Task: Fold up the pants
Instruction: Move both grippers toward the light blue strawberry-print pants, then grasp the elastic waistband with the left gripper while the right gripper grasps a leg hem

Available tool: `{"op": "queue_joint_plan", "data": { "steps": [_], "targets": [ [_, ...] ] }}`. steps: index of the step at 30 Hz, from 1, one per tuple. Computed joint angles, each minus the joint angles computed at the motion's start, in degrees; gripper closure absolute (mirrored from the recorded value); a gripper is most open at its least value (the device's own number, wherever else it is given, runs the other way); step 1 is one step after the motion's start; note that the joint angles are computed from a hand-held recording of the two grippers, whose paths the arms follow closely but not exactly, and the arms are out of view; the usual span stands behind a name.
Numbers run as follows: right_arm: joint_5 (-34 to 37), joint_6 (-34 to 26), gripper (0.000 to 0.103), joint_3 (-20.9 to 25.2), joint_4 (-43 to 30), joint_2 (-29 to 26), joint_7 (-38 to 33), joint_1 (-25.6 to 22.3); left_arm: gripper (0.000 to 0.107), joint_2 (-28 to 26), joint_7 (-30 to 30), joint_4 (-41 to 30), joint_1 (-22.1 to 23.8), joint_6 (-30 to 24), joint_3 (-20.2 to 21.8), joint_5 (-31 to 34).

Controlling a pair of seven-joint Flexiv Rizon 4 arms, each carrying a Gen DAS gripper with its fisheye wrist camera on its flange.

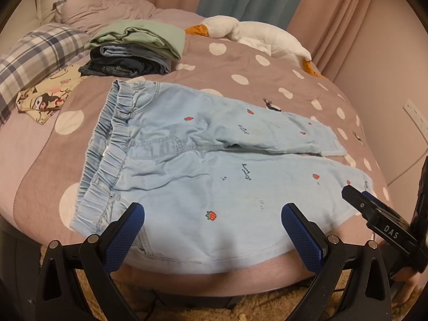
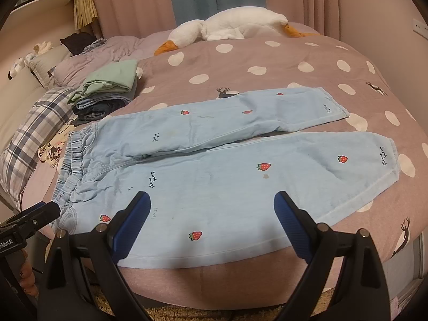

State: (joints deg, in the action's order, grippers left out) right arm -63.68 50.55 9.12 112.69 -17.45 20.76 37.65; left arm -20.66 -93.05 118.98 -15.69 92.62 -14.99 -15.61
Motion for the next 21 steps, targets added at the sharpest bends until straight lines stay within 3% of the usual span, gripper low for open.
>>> {"op": "queue_joint_plan", "data": {
  "steps": [1,8,17,21],
  "targets": [
    [0.02,0.1,0.009,-0.02,0.1,0.07,-0.01,-0.09,0.005,-0.04,-0.31,-0.4,-1.15,-0.33,1.61,0.64],
    [0.23,0.27,0.01,-0.01,0.35,0.26,-0.22,-0.42,0.005,-0.16,-0.51,0.09,-0.3,0.78,0.74,0.61],
    [1.44,0.11,0.01,-0.04,0.73,0.48,0.14,-0.76,0.005,-0.99,-0.42,2.94,10.41,5.45,-10.45,-0.26],
    [1.81,-0.31,0.01,-0.01,2.4,1.6,1.82,-1.39,0.005,-0.4,-3.81,3.86,10.33,5.05,-7.66,-0.37]
  ]
}}
